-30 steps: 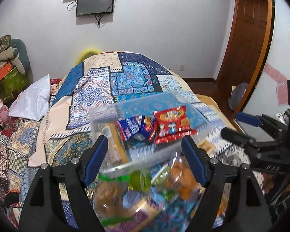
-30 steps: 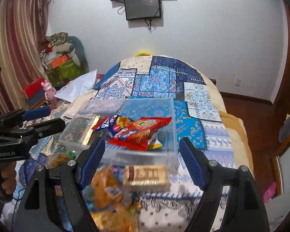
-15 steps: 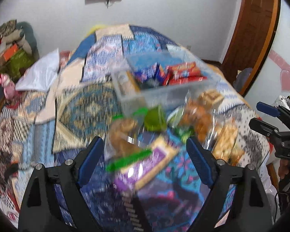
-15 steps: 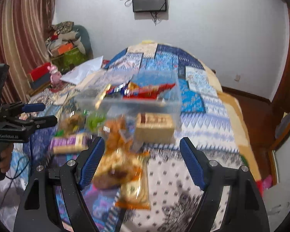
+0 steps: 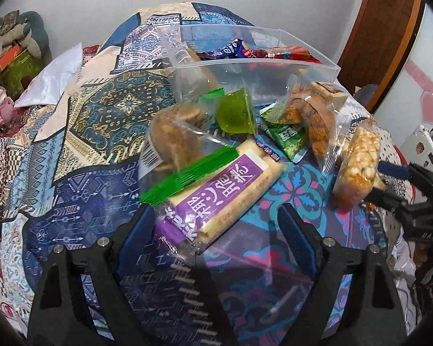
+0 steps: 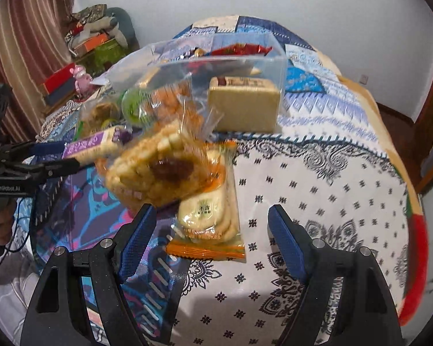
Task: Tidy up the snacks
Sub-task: 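Grasp the purple-labelled bar with left tool while right tool grasps the rice-cracker pack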
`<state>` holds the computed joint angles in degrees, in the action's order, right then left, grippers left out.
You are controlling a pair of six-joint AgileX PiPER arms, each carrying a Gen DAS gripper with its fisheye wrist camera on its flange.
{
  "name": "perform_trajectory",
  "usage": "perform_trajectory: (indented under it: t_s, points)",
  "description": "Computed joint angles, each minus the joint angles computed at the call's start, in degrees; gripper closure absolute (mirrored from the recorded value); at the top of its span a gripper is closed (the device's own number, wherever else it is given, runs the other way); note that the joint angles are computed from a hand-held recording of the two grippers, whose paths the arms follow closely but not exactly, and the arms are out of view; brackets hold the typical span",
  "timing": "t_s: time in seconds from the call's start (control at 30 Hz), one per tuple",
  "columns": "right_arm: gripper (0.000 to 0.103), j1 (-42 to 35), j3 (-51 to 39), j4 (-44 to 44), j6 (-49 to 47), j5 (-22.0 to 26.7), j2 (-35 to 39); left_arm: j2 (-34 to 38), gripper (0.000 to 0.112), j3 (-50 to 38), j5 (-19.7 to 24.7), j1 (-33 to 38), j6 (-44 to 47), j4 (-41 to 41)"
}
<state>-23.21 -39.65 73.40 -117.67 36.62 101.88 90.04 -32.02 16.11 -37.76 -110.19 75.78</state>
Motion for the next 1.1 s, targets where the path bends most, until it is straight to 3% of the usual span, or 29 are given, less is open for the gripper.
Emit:
perform_trajectory:
  t_s: [0.1,0.27,0.5,0.7,0.87,0.97,1.03,1.1]
  points:
    - [0.041,0.20,-0.57,-0.27,0.14,-0.10,1.35,0.43,0.035,-0.50,-1.33,-0.37,1.10,-0.60]
    - [0.056,-0.26,-1.72,-0.49,1.35,0.77,2.63,-0.33,0.042,-0.48,0.50,-6.58,4.57,-5.20]
    - [0.058,-2.50,-2.63,-3.00,3.48,3.47,3.09,-1.57,0.047,-1.41,2.93,-9.79,7.22,-8.15]
    - [0.056,-3.36,-3.33,-8.40,6.17,4.01,2.13,1.29,0.047,-4.59,-0.61,-3.59,11.02,-8.72]
    - [0.056,-1.14,-4.27,-7.44,6.86,2.51,2.30,6.38,0.047,-7.79,-1.65,-1.55,12.22,-7.84]
    - [0.056,0.64,-5.86,-7.27,8.39,2.08,3.69,8.89,0.049,-8.70,-2.27,-1.02,8.70,-5.05]
    - [0.056,1.53,-6.22,-6.15,7.99,1.63,4.39,9.56,0.057,-8.48,-0.41,-2.29,2.04,1.34]
    - [0.056,1.97,-5.62,-4.55,6.39,1.20,4.38,9.31,0.065,-8.17,0.64,-3.30,0.93,2.35]
